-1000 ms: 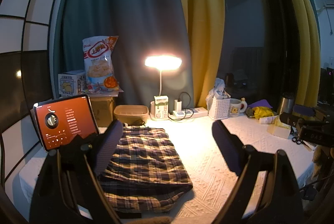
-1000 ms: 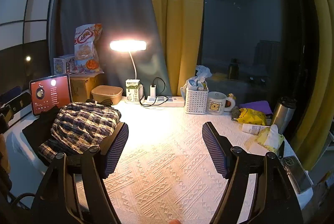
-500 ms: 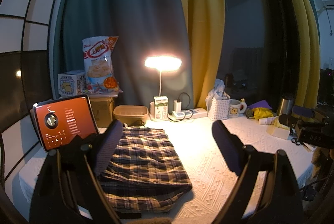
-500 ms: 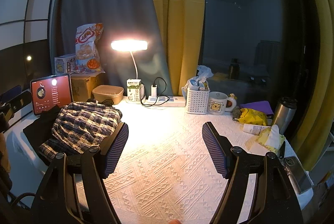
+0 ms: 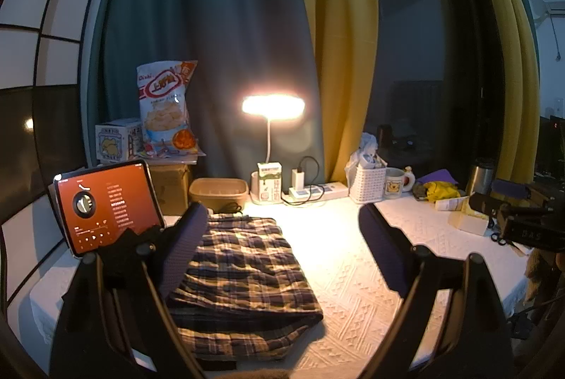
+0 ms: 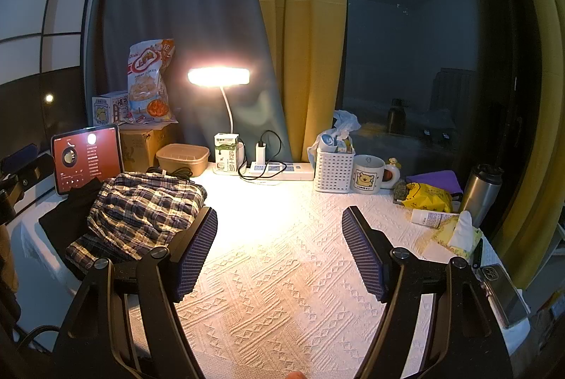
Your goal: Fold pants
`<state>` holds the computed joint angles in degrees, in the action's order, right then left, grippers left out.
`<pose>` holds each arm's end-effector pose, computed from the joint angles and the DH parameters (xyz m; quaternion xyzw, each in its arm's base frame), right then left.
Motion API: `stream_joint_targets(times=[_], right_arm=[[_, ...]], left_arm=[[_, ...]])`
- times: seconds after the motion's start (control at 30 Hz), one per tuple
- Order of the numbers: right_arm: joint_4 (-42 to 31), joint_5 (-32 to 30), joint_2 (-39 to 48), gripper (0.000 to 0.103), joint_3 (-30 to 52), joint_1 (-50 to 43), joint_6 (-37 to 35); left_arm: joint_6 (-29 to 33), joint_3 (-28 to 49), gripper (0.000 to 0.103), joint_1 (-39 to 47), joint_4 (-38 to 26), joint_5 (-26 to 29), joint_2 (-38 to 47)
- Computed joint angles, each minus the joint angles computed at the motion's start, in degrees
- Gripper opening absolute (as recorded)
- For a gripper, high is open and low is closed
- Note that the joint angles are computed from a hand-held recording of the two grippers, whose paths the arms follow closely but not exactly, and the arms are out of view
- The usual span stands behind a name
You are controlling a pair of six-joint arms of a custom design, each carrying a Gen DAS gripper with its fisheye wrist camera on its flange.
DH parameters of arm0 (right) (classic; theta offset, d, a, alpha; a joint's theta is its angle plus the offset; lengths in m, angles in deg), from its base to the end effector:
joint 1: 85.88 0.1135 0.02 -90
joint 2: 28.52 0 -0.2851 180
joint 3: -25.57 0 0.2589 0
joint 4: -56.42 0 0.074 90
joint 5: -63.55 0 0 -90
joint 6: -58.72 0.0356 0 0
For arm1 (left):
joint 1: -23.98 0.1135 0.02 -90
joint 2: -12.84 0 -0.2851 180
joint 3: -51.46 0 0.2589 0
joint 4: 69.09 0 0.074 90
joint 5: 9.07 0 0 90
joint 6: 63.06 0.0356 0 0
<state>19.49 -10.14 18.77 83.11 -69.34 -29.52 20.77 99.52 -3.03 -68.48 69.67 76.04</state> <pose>0.1735 0.0411 0.3205 -0.0345 0.8451 -0.0366 0.5322 0.2230 -0.1059 0.2730 0.0833 0.7849 -0.0995 0.6059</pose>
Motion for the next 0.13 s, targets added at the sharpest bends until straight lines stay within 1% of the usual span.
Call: stream_joint_targets(times=[0.13], right_arm=[[0.0, 0.0, 0.0, 0.076, 0.0, 0.0, 0.0]], left_arm=[[0.0, 0.0, 0.088, -0.3, 0.1, -0.2, 0.0]])
